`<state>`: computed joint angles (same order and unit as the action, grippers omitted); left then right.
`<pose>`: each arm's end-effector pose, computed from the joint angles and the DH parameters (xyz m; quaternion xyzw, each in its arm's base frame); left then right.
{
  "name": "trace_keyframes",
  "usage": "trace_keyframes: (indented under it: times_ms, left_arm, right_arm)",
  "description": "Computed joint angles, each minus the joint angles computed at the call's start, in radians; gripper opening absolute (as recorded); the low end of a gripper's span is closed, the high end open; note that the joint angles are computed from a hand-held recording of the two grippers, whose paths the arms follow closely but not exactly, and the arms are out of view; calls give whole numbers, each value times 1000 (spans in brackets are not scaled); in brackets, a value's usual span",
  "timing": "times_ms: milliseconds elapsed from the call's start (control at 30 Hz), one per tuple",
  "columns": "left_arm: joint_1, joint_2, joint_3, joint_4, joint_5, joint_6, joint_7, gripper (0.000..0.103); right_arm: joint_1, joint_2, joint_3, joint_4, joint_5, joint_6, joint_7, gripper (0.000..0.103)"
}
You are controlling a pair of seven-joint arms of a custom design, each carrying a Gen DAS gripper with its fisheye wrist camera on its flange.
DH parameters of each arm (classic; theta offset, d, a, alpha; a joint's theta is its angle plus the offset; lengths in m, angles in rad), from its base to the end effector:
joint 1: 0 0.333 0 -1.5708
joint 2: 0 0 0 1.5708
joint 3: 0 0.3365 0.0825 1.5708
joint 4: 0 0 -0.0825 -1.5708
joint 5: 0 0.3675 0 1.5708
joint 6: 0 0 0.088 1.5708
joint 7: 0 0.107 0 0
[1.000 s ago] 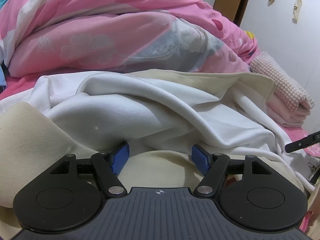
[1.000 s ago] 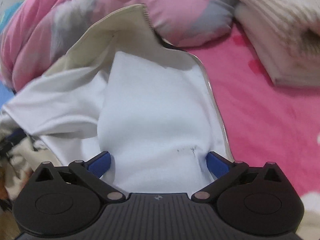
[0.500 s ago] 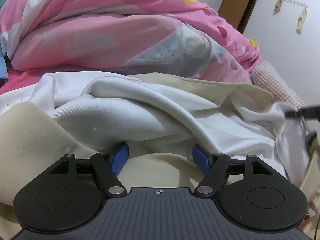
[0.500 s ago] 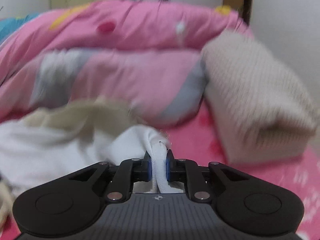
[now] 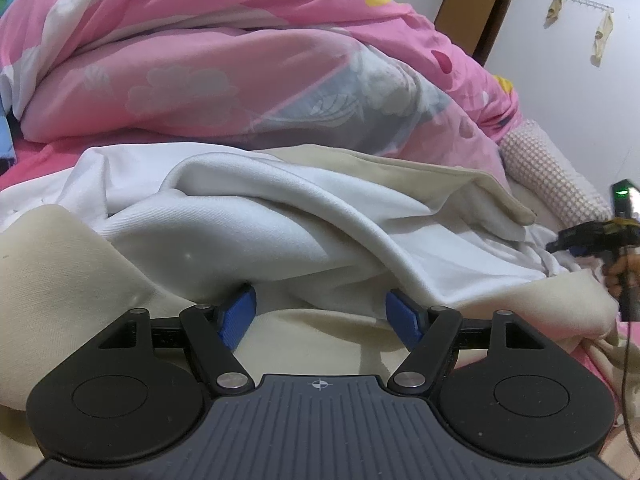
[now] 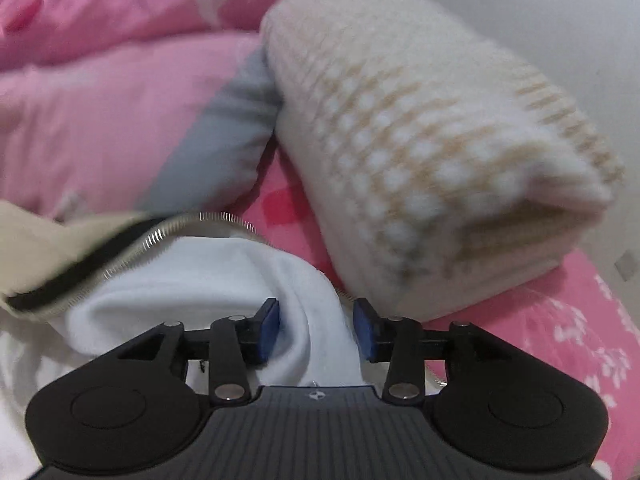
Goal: Fold clothes
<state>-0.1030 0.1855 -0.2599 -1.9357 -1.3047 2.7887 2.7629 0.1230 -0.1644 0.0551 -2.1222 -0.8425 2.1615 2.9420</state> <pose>0.5950 -0.1690 0.4699 -0.4818 0.7359 -0.4674 0.0890 0.5076 0.0627 0.5417 -0.3589 0.8541 -0.3661 0.0877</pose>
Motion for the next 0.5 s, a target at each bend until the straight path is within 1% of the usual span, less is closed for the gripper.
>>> trace_keyframes:
  times_ms: [67,133,167,200,233,267,300,333,367,400,500]
  left_arm:
    - [1,-5,-1,-3,-11,0,3,72]
    - [2,-11,-1,-5,-33,-2,13,73]
    - [2,-14,0,-6,-45,1,19,73]
    - [0,-16,0,-6,-57,6,25,74]
    - [-4,-17,-1,-7,-68,17,35,74]
    - [-8,-19,-1,-7,-80,28,45,74]
    - [-11,-20,-2,-7,-92,39,55,75]
    - [-15,-21,-2,-8,-104,49,67,75]
    - [-18,-23,-3,-8,-117,59,83,76]
    - [-22,-23,-3,-9,-128,75,100,76]
    - [-38,-22,-4,-13,-143,138,149,76]
  right_arm:
    - [11,-51,31,-10,-62,-28,35,44]
    - [23,-103,65,-22,-133,-32,69,53]
    - [29,-129,80,-32,-178,-10,89,62]
    - [37,-147,87,-41,-214,39,91,65]
    - [46,-156,84,-47,-236,112,72,66]
    - [52,-162,82,-50,-258,186,53,71]
    - [60,-153,76,-44,-259,262,14,77]
    - [73,-127,64,-30,-227,337,-56,80]
    - [86,-91,57,-9,-182,387,-136,86]
    - [94,-44,62,23,-145,396,-207,87]
    - [118,102,73,130,-83,368,-359,86]
